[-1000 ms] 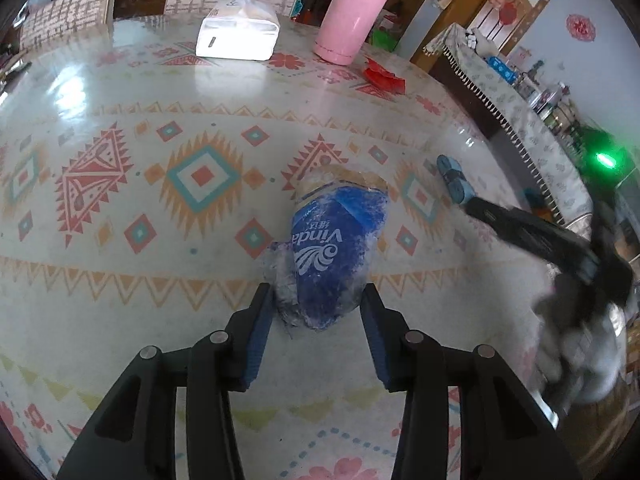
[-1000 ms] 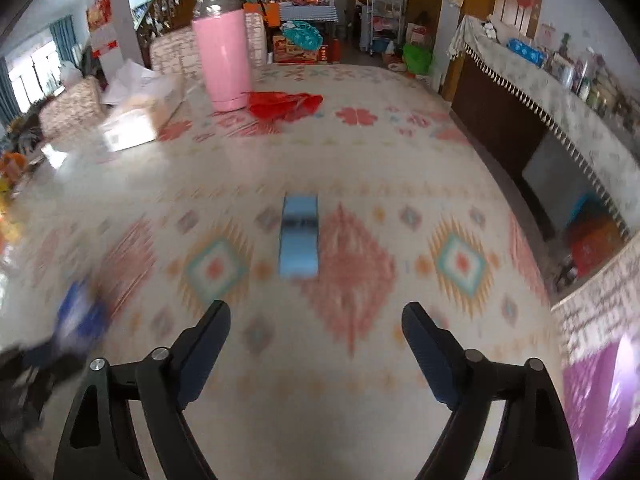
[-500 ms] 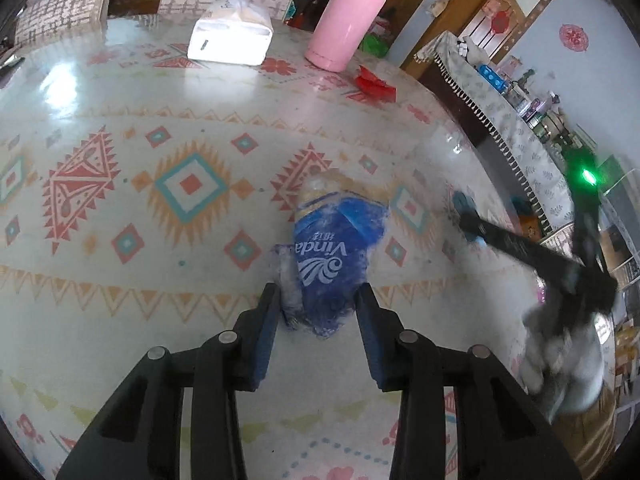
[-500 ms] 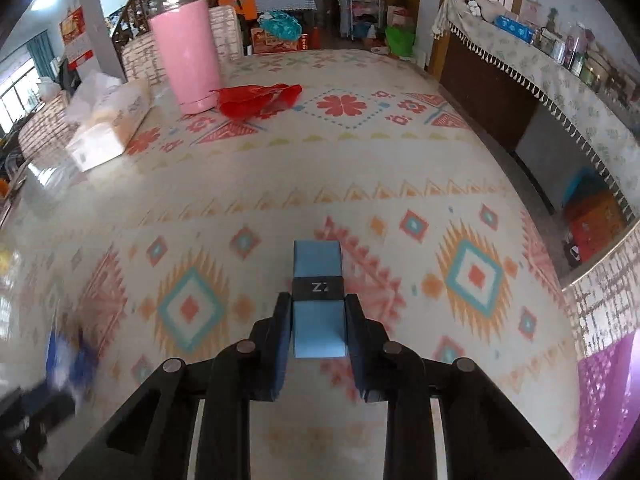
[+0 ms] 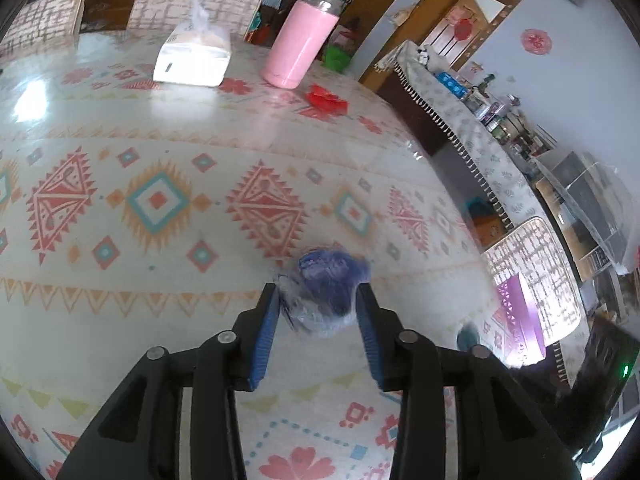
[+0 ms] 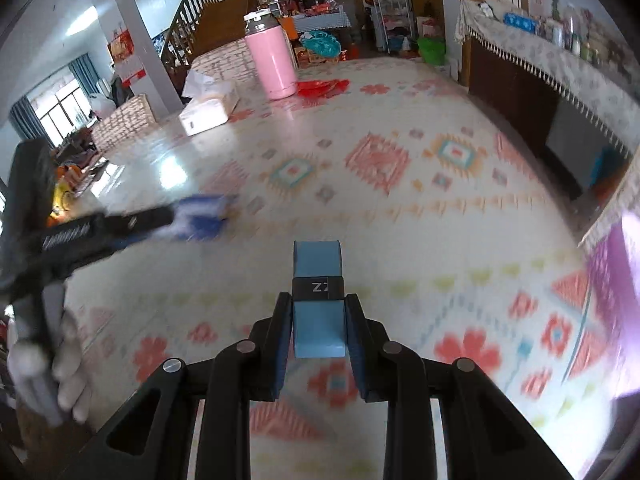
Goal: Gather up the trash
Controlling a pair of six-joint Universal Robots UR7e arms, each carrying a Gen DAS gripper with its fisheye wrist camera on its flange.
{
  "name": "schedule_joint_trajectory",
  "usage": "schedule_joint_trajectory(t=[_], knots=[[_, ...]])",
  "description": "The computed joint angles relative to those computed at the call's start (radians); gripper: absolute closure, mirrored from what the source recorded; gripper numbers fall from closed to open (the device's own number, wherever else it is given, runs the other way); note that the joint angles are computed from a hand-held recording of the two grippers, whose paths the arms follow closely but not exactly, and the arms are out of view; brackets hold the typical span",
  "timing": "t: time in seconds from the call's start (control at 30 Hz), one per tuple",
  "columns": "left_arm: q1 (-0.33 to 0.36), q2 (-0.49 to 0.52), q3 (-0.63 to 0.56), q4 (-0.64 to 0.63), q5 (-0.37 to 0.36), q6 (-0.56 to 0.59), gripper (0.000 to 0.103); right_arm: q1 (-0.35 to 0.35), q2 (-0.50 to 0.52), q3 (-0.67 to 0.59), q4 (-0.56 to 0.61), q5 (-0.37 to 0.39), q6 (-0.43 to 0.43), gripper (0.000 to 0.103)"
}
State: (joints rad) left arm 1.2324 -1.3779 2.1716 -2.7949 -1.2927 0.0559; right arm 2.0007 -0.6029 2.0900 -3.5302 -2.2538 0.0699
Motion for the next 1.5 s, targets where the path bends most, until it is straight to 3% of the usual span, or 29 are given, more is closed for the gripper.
schedule_joint_trajectory(t=[0.07,0.2,0.4,0.43,0.53,0.6,0.83,1.07,1.27,1.5], knots=[[-0.011,0.005,0.013,-0.034,0.019,0.012,0.034,0.008,0.005,0.020,-0.022,-0.010,0.011,0.075],[-0.012,0.028,0.011,-0.036,0.045,0.022,0.032,0.012,0.010,0.039,-0.046,-0.014,0.021,0.074],[-0.043,0.072,0.023,-0.043,0.150,0.059,0.032,0.013,0.028,0.039,-0.071,-0.001,0.008,0.074],[-0.050,0.072,0.029,-0.047,0.167,0.066,0.033,0.016,0.033,0.037,-0.074,-0.003,0.003,0.074],[-0.066,0.071,0.041,-0.060,0.222,0.069,0.066,0.028,0.044,0.036,-0.092,-0.012,-0.012,0.074],[-0.066,0.060,0.048,-0.079,0.219,0.063,0.072,0.032,0.046,0.042,-0.110,-0.013,-0.016,0.074],[-0.094,0.042,0.085,-0.169,0.271,0.068,0.072,0.066,0.033,0.077,-0.178,-0.058,-0.028,0.074],[-0.132,0.026,0.111,-0.174,0.291,0.068,0.072,0.086,0.008,0.163,-0.309,-0.096,-0.012,0.074],[-0.229,-0.049,0.174,-0.103,0.333,0.004,0.072,0.076,-0.023,0.239,-0.406,-0.099,-0.014,0.074],[-0.372,-0.070,0.249,-0.059,0.439,-0.066,0.072,0.052,-0.033,0.300,-0.507,-0.077,-0.025,0.074]])
